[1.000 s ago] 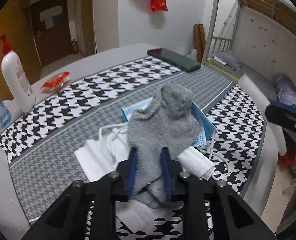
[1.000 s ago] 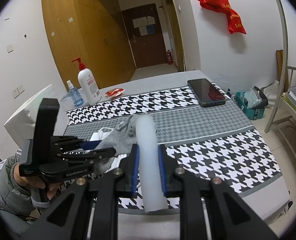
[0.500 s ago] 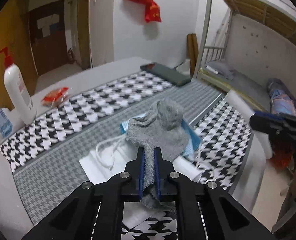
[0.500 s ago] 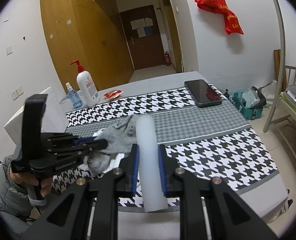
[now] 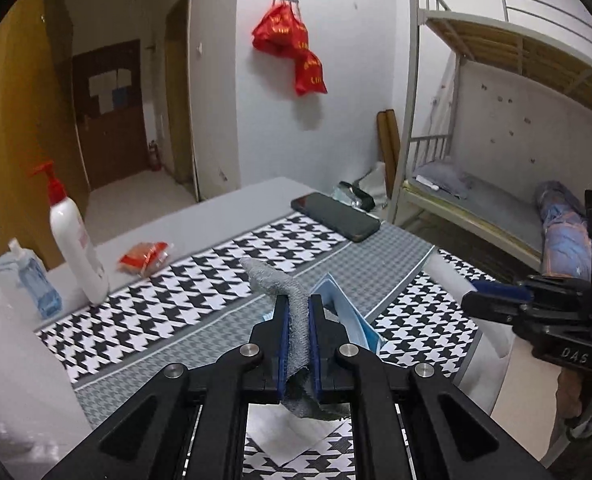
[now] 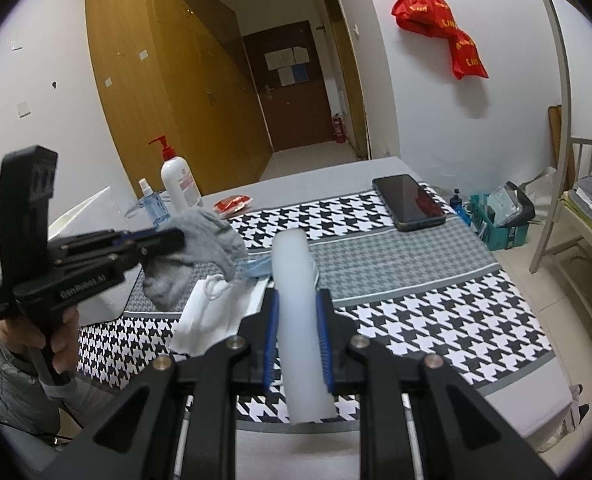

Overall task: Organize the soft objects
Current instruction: 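Carry the grey sock and white foam tube over the white foam box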

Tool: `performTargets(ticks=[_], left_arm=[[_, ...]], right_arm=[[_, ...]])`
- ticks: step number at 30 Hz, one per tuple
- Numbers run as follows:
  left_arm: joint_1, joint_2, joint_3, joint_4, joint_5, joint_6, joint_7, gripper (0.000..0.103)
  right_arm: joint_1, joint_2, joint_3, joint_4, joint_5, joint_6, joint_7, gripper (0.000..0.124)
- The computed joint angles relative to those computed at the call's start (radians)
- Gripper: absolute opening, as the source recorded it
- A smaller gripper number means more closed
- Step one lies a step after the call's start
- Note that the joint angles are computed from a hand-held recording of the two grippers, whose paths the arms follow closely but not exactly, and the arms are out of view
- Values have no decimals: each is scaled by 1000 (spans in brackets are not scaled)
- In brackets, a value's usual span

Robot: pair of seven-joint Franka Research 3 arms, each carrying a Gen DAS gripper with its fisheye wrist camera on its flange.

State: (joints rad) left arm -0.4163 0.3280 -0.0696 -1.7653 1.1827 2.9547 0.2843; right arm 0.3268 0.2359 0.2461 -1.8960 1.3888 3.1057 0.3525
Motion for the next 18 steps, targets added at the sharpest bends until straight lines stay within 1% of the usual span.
performTargets(ticks=[4, 8, 18], left_arm=[[-7, -25, 5, -16, 47, -6, -35, 9], [-2, -51, 5, -35, 127, -9, -131, 9], [55, -133, -52, -95, 290, -39, -302, 9]], right_arm=[[0, -1, 4, 7, 22, -5, -25, 22], [9, -2, 3, 14, 30, -6, -36, 22], [35, -7, 4, 45, 81, -11, -109, 22]])
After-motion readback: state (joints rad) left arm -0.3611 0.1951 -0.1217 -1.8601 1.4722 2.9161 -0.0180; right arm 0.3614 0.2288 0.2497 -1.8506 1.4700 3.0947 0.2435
